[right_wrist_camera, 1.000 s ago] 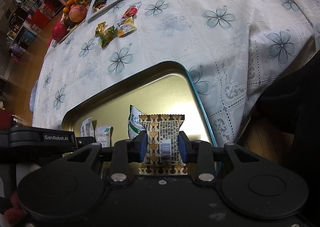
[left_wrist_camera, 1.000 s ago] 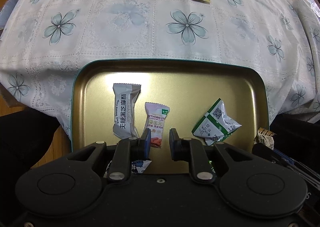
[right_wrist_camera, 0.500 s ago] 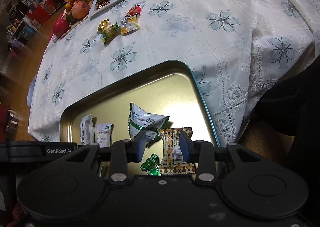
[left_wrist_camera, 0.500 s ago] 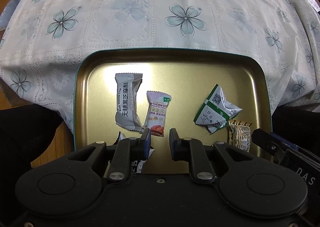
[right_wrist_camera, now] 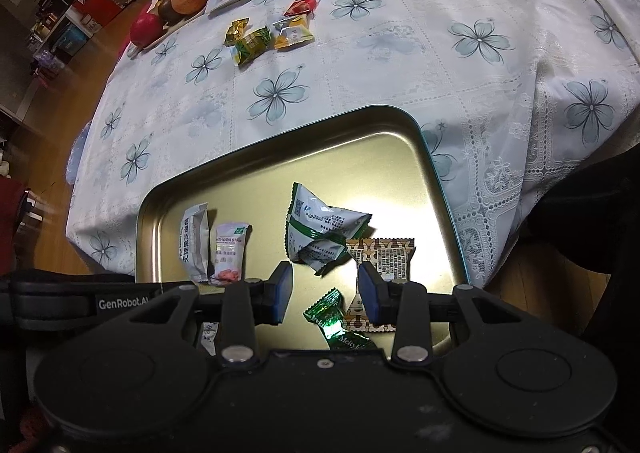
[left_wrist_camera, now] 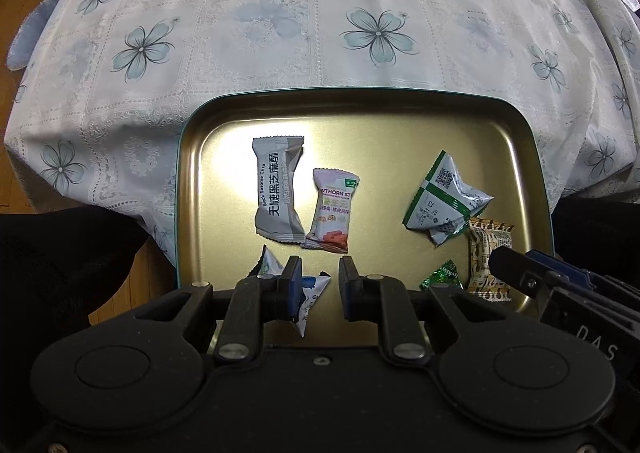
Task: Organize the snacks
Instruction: 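Move both open grippers from the gold tray back toward the snack pile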
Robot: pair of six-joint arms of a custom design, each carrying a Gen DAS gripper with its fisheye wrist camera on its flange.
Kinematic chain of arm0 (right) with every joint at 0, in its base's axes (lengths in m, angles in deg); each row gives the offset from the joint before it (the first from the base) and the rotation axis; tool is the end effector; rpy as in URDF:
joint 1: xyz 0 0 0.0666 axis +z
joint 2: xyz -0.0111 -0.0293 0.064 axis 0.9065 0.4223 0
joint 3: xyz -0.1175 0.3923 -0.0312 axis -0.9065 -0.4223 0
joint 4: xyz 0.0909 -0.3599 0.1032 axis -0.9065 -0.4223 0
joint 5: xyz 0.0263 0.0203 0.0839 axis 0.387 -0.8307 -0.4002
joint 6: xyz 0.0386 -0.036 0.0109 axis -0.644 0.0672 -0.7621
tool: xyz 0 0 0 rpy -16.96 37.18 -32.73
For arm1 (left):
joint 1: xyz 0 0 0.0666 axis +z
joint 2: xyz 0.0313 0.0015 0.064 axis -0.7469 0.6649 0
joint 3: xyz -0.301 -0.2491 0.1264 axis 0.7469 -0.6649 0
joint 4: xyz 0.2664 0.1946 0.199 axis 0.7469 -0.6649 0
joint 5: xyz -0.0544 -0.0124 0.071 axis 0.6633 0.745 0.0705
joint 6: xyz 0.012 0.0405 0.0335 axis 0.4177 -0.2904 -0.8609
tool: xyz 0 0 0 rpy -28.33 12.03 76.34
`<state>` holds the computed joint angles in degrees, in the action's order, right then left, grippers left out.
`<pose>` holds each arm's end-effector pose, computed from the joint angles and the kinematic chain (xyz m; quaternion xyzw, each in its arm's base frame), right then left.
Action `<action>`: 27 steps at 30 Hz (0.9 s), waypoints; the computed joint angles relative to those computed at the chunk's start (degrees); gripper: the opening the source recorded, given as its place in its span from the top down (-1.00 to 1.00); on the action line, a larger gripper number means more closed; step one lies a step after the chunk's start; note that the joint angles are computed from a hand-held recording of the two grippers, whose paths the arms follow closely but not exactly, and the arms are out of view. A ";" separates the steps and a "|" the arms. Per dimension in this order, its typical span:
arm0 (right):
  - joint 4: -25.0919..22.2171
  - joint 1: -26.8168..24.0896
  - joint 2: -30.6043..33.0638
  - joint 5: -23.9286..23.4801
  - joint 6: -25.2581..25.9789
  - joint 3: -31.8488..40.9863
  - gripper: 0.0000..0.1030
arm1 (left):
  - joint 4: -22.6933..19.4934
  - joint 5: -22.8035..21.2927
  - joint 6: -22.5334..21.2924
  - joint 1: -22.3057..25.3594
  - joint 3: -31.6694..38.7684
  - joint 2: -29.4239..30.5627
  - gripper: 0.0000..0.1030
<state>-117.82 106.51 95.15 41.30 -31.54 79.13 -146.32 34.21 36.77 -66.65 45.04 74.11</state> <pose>0.3389 0.2929 0.4346 0.1897 0.9601 0.1138 0.1714 0.4098 -0.1387 0.4456 0.1215 0.9891 -0.0480 0.0672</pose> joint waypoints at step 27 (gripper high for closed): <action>-3.87 -7.07 7.21 -12.77 10.65 8.06 0.20 | -3.55 -3.19 -6.59 0.31 8.70 5.67 0.47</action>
